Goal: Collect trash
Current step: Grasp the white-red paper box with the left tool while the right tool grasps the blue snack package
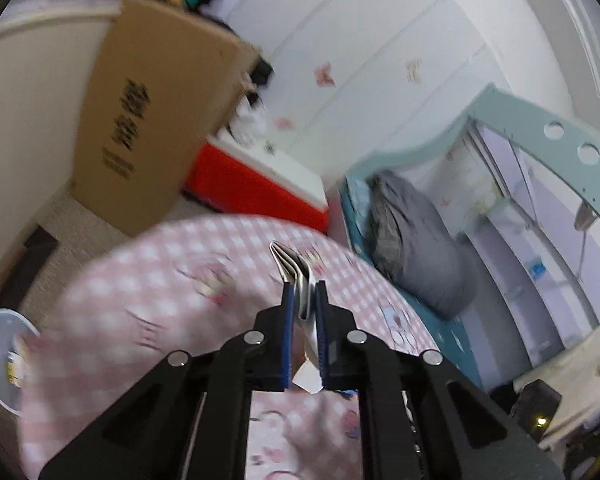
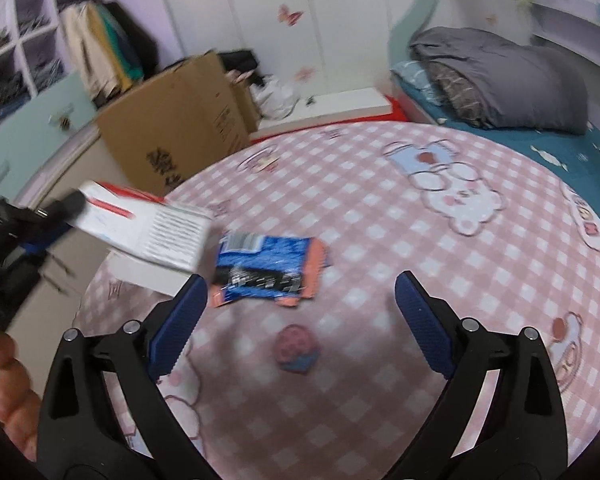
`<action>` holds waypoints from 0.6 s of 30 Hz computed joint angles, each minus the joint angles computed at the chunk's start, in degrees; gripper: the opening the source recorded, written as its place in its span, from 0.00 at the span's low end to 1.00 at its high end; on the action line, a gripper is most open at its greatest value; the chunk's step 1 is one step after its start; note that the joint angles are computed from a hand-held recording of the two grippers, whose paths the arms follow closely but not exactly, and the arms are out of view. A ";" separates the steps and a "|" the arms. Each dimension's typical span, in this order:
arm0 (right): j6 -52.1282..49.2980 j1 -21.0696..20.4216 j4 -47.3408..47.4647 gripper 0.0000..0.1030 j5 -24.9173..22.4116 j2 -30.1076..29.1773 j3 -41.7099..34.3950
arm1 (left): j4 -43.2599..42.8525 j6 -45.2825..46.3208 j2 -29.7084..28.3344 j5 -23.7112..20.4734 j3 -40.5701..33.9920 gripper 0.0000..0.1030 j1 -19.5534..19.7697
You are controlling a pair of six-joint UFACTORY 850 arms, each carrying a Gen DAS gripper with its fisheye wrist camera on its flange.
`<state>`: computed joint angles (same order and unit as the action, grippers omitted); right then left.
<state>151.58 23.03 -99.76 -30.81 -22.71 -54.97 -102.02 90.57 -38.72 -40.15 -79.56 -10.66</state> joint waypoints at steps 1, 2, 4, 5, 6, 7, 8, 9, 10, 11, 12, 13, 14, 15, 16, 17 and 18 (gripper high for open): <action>-3.05 -0.22 1.88 0.92 1.28 -0.78 -1.26 | -2.99 3.12 1.15 0.74 1.43 0.09 0.58; -8.50 -0.54 5.61 0.92 2.87 -2.17 -3.35 | -5.56 5.88 2.07 1.25 2.59 0.09 1.12; -13.31 -0.72 8.47 0.92 3.68 -3.84 -5.66 | -11.03 12.00 3.97 3.41 4.76 0.09 1.83; -15.88 -0.82 10.54 0.92 3.81 -4.66 -6.85 | -13.02 14.43 4.72 4.38 5.54 0.09 2.08; -19.22 -1.03 13.36 0.92 3.84 -5.58 -8.30 | -15.30 17.16 5.41 5.56 6.22 0.09 2.27; -22.33 -1.11 16.31 0.92 2.88 -6.39 -9.54 | -17.16 19.49 5.91 6.66 6.69 0.09 2.38; -24.34 -1.18 18.35 0.93 1.89 -6.96 -10.38 | -18.91 21.72 6.37 7.54 7.13 0.09 2.56; -25.96 -1.64 19.83 0.93 1.96 -7.67 -11.35 | -19.52 22.94 6.57 8.13 7.18 0.09 2.83; -26.84 -2.19 20.44 0.93 2.96 -8.10 -11.82 | -19.44 23.15 6.66 8.42 7.21 0.09 2.96; -28.18 -2.69 21.64 0.93 3.88 -8.59 -12.31 | -19.03 22.78 6.64 8.67 7.10 0.09 3.30; -30.20 -3.03 23.49 0.92 4.40 -9.20 -12.94 | -18.39 22.17 6.54 8.81 6.88 0.09 3.60; -30.64 -2.95 23.52 0.90 3.81 -9.49 -13.23 | -18.24 22.13 6.53 9.21 6.76 0.09 3.82; -30.99 -2.88 23.96 0.74 3.43 -9.54 -13.35 | -18.73 22.80 6.70 9.39 7.01 0.09 4.01; -32.28 -2.39 24.84 0.65 1.78 -9.73 -13.68 | -19.54 24.02 6.97 9.71 7.33 0.09 4.19; -33.41 -2.14 25.59 0.64 1.06 -9.97 -14.13 | -19.78 24.57 7.12 9.81 7.44 0.09 4.40; -32.41 -2.11 24.98 0.63 1.70 -9.79 -13.85 | -19.84 24.82 7.19 9.81 7.53 0.09 4.62; -32.37 -1.93 25.18 0.62 1.85 -9.96 -14.12 | -19.90 24.92 7.15 9.87 7.53 0.09 4.70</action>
